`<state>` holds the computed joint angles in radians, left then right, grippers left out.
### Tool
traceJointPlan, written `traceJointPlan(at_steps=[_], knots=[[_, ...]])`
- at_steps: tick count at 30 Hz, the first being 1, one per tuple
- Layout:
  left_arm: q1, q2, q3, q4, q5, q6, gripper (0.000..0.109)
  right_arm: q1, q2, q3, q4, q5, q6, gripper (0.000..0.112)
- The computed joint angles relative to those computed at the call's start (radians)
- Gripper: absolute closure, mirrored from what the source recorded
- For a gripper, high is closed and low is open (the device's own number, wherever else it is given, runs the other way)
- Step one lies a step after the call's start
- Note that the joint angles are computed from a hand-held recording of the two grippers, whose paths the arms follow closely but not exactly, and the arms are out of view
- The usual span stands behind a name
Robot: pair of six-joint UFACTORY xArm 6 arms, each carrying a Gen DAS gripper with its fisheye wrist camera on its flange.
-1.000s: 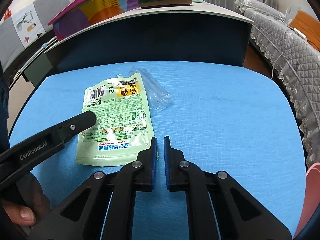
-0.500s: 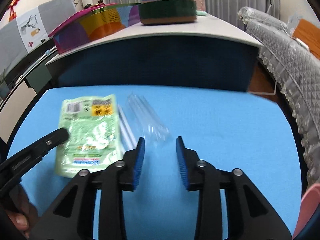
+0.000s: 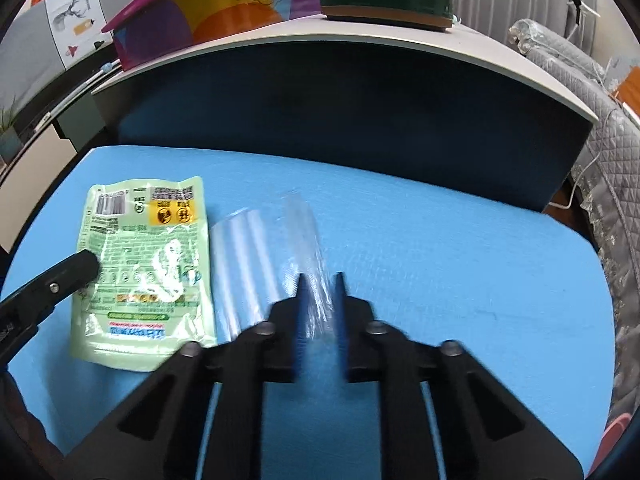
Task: Collect trash
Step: 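Grasp the green-labelled packet with the left tool while the right tool grasps the clear straw pack, then carry the green packet with the left tool while the right tool carries the straws over the basin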
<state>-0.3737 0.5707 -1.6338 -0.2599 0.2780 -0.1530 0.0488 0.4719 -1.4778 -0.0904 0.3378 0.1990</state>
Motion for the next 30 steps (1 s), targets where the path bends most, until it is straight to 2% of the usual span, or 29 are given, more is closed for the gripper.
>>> traceJointPlan(at_steps=[11, 20, 24, 30], knots=[[-0.024, -0.086, 0.098, -0.027, -0.049, 0.063, 0.107, -0.013, -0.187, 0.207, -0.168, -0.06, 0.186, 0.109], [-0.071, -0.204, 0.225, -0.094, -0.123, 0.18, 0.108, -0.055, -0.447, 0.438, -0.347, -0.066, 0.353, 0.109], [-0.09, -0.261, 0.284, -0.137, -0.152, 0.23, 0.108, -0.082, -0.581, 0.537, -0.395, -0.062, 0.384, 0.109], [-0.12, -0.339, 0.361, -0.18, -0.186, 0.296, 0.108, -0.118, -0.772, 0.665, -0.399, -0.041, 0.364, 0.109]])
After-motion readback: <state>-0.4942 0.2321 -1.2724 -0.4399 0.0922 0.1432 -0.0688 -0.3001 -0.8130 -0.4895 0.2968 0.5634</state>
